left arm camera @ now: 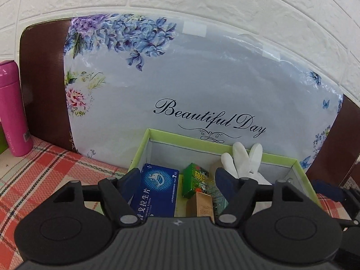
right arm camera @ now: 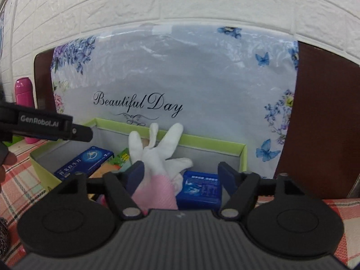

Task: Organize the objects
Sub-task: 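Lower the glove into the lime-green box with the right tool while the left grasps the gold box, then grasp the gold box with the right tool while the left grasps the steel wool scrubber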

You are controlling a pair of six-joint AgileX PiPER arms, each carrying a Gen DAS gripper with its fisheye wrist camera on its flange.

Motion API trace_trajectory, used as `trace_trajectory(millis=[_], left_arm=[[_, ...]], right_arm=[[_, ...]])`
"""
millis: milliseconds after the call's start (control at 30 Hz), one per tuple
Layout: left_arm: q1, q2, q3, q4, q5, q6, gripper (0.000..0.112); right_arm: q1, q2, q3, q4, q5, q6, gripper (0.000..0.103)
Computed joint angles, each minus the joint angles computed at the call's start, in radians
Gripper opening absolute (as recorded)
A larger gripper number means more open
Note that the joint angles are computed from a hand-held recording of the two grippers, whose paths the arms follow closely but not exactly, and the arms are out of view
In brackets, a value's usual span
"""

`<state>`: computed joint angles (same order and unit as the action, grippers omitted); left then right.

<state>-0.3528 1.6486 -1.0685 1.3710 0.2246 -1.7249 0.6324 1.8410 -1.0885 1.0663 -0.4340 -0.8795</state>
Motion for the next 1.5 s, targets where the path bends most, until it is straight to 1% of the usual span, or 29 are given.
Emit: trace_trajectory(millis=[67,100,133,167,200,233,267,300,467,600,767,867,1000,1133,1233,1300,1367,1400,1433,1467,1500], left_arm=[[-0.004,-0.042,0.012,-0.108,0.008,0.09,0.077],[-0.015,-0.07,0.018,-0.181,0.028,0.156,0.078],[-0.028,-0.097,0.023,-0.248,0.054,0.219,0.078],[-0.047,-0.127,0.03,-0.303,0.088,0.271,0.08],[-0.064,-0.153,0.035,-0.345,0.119,0.314,0.081],[-0.094,-0.167,0.032,-0.371,0.168,0.336,0.081],[-0.118,-0.184,0.036,-0.39,0.213,0.347,0.081],[-0.141,-0.204,0.046,-0.394,0.247,0.343,0.081],[-0.255,-0.292,0.127,-0.342,0.359,0.272,0.081],[-0.327,-0.343,0.185,-0.328,0.407,0.223,0.081],[-0.416,-0.403,0.265,-0.299,0.469,0.173,0.081],[-0.443,-0.457,0.344,-0.282,0.475,0.113,0.081],[-0.444,-0.521,0.454,-0.304,0.459,0.06,0.081],[-0.437,-0.573,0.569,-0.301,0.445,-0.017,0.081],[-0.397,-0.59,0.627,-0.324,0.421,-0.016,0.081],[-0.358,-0.595,0.65,-0.341,0.4,-0.004,0.081],[-0.316,-0.598,0.664,-0.346,0.38,0.004,0.081],[-0.297,-0.593,0.668,-0.332,0.368,-0.003,0.081],[-0.282,-0.588,0.67,-0.314,0.361,-0.016,0.081],[-0.267,-0.577,0.669,-0.295,0.357,-0.029,0.081],[-0.252,-0.564,0.664,-0.28,0.35,-0.037,0.081]], right_arm=[[0.01,-0.044,0.038,-0.028,-0.034,0.044,0.09],[0.014,-0.071,0.057,-0.035,-0.044,0.057,0.095],[0.024,-0.099,0.077,-0.031,-0.058,0.062,0.098],[0.036,-0.132,0.098,-0.015,-0.077,0.059,0.102],[0.052,-0.16,0.124,-0.01,-0.101,0.071,0.103],[0.066,-0.192,0.151,-0.01,-0.121,0.085,0.103],[0.075,-0.233,0.18,-0.006,-0.125,0.093,0.103],[0.087,-0.26,0.198,0.007,-0.128,0.091,0.103],[0.165,-0.403,0.316,0.088,-0.169,0.092,0.103],[0.261,-0.478,0.389,0.175,-0.266,0.046,0.103],[0.364,-0.542,0.463,0.248,-0.348,0.051,0.103],[0.417,-0.563,0.508,0.283,-0.382,0.078,0.103],[0.472,-0.558,0.557,0.329,-0.415,0.103,0.103],[0.512,-0.516,0.6,0.347,-0.428,0.143,0.103],[0.541,-0.455,0.611,0.348,-0.431,0.153,0.103],[0.557,-0.405,0.605,0.338,-0.429,0.146,0.098],[0.564,-0.36,0.595,0.312,-0.418,0.141,0.085],[0.561,-0.336,0.585,0.296,-0.409,0.146,0.078],[0.555,-0.313,0.573,0.284,-0.401,0.151,0.074],[0.543,-0.295,0.562,0.269,-0.388,0.15,0.066],[0.534,-0.277,0.551,0.261,-0.38,0.144,0.061]])
